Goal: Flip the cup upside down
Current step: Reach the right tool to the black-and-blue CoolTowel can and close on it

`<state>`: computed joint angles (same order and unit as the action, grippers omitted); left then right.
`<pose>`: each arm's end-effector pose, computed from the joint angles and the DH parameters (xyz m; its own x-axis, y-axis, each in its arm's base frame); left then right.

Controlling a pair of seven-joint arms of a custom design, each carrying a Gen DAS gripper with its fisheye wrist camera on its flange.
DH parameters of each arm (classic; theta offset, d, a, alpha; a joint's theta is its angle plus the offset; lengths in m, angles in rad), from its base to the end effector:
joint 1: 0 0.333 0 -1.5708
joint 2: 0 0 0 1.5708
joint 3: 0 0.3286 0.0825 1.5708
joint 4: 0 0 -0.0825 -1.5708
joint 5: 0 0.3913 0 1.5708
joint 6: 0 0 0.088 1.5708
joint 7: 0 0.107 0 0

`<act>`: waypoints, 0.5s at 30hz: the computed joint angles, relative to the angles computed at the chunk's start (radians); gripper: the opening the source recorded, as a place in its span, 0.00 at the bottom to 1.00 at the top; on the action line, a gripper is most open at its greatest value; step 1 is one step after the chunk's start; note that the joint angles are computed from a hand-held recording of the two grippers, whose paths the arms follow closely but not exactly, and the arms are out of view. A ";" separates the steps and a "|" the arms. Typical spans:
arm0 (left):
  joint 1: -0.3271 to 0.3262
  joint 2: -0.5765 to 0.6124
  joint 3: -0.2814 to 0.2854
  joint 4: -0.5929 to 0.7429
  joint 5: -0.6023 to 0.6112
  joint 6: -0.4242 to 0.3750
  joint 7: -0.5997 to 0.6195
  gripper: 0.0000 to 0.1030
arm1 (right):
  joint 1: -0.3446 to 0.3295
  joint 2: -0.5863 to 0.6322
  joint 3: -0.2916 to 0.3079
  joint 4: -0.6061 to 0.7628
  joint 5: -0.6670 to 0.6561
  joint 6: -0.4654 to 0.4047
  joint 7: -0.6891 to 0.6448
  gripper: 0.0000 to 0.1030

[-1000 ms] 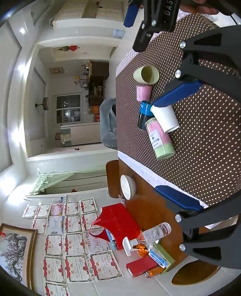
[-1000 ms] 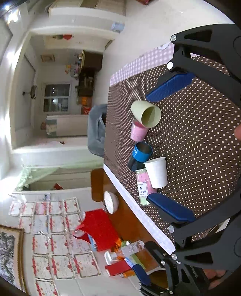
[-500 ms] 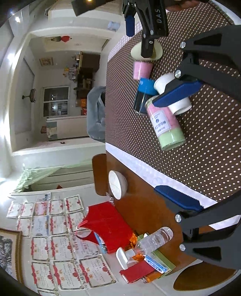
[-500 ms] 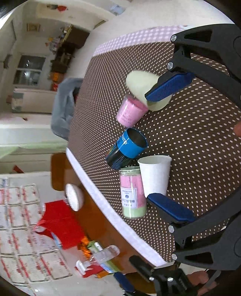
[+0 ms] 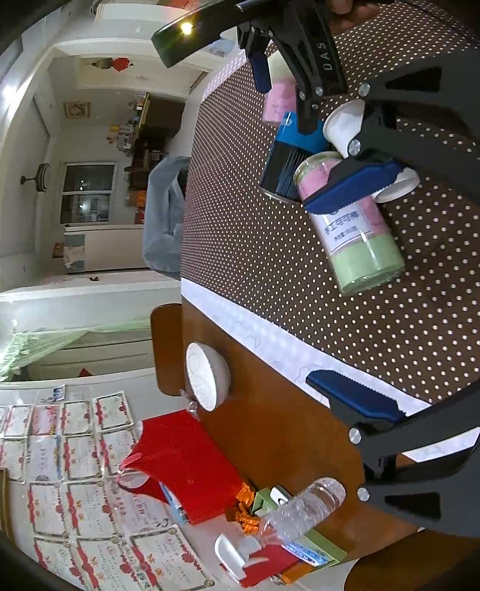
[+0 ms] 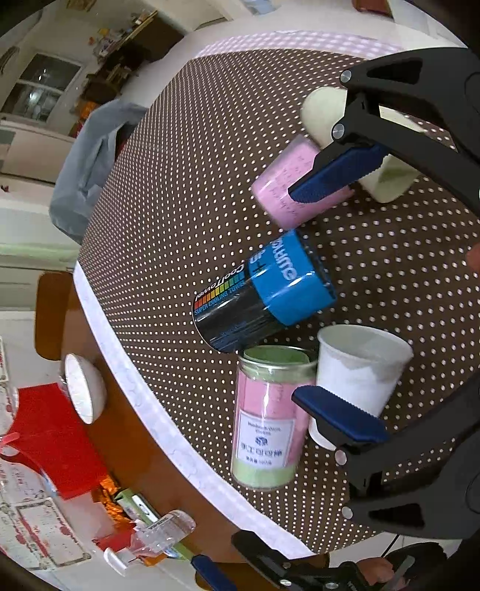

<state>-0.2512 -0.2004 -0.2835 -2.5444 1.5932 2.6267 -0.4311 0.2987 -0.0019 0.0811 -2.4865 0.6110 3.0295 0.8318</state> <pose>0.3762 -0.2493 0.3566 0.1150 -0.9905 -0.0753 -0.5814 -0.0056 -0.8136 0.4861 0.1474 0.3481 0.5009 -0.8654 0.0163 -0.7252 -0.4299 -0.5379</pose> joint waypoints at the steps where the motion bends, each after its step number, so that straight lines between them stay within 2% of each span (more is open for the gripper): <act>1: 0.004 0.014 0.004 0.011 0.000 0.005 0.006 0.83 | -0.003 0.012 -0.004 0.009 -0.052 -0.007 0.028 0.94; 6: 0.020 0.099 0.027 0.075 0.003 0.042 0.029 0.83 | -0.004 0.078 -0.033 0.068 -0.253 -0.043 0.144 0.94; 15: 0.017 0.192 0.048 0.140 -0.004 0.065 0.045 0.82 | 0.005 0.193 -0.053 0.234 -0.366 -0.230 0.129 0.94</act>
<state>-0.2344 -0.0089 -0.2351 -2.4047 1.5894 2.6921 -0.3860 0.3033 0.1909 0.0277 -2.2522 0.2448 2.7993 0.9608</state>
